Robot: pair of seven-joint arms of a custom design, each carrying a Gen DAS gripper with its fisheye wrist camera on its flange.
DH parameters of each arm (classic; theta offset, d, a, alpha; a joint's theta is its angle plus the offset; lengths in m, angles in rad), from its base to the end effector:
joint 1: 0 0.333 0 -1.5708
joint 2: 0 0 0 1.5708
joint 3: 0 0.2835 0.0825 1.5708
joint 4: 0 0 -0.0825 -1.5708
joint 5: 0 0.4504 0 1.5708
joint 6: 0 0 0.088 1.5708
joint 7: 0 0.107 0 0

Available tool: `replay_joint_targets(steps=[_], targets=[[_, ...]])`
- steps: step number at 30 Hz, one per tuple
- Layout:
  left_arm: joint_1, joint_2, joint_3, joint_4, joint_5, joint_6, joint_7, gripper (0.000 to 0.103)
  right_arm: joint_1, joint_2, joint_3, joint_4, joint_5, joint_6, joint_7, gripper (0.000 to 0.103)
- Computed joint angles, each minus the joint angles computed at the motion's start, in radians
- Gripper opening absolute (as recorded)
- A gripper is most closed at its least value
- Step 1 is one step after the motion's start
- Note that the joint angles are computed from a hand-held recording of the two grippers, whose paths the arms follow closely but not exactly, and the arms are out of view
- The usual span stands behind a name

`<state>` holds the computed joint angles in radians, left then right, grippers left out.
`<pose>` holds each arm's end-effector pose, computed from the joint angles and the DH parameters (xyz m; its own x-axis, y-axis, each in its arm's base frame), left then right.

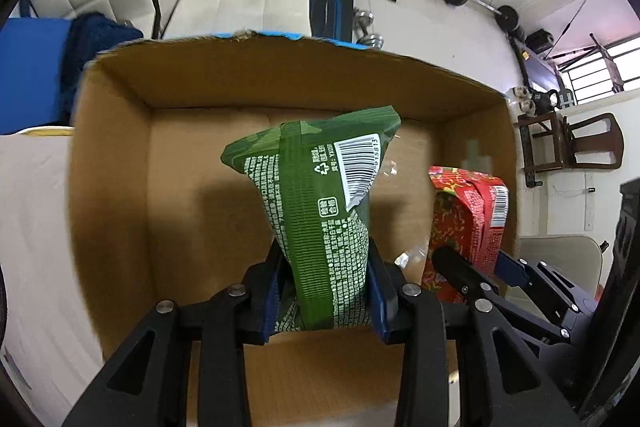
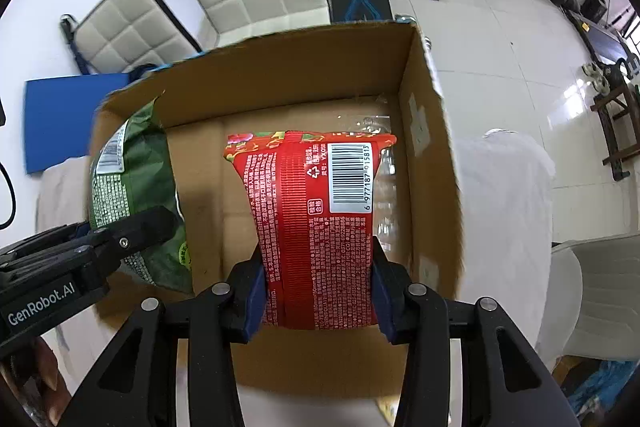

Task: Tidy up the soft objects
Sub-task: 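Carry both bags into the box and open both tools to release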

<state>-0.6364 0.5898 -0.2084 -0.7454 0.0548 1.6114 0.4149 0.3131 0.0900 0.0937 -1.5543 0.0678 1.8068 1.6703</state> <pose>0.5503 -0.5196 0.6342 0.3374 -0.8982 0.2819 -0.9287 -0.3665 -0.0563 0.6112 0.2671 0.5663 0.2970 -0.9505 -0.0916 -0.9473 -0.2812 -0.1532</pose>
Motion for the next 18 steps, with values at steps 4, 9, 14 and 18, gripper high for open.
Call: replay_joint_targets(steps=[4, 9, 14, 18], targets=[[0.042, 0.018, -0.011, -0.021, -0.051, 0.030, 0.032, 0.033, 0.010, 0.090, 0.004, 0.065, -0.033, 0.008, 0.015, 0.047], [0.070, 0.036, -0.019, -0.033, -0.098, 0.058, 0.063, 0.034, 0.020, 0.176, 0.009, 0.136, -0.056, 0.014, 0.019, 0.047], [0.073, 0.032, -0.019, -0.048, -0.118, 0.080, 0.049, 0.034, 0.027, 0.229, 0.011, 0.186, -0.065, -0.005, 0.021, 0.048], [0.084, 0.019, -0.029, -0.066, -0.147, 0.086, 0.030, 0.040, 0.030, 0.270, 0.007, 0.227, -0.078, -0.025, 0.026, 0.049]])
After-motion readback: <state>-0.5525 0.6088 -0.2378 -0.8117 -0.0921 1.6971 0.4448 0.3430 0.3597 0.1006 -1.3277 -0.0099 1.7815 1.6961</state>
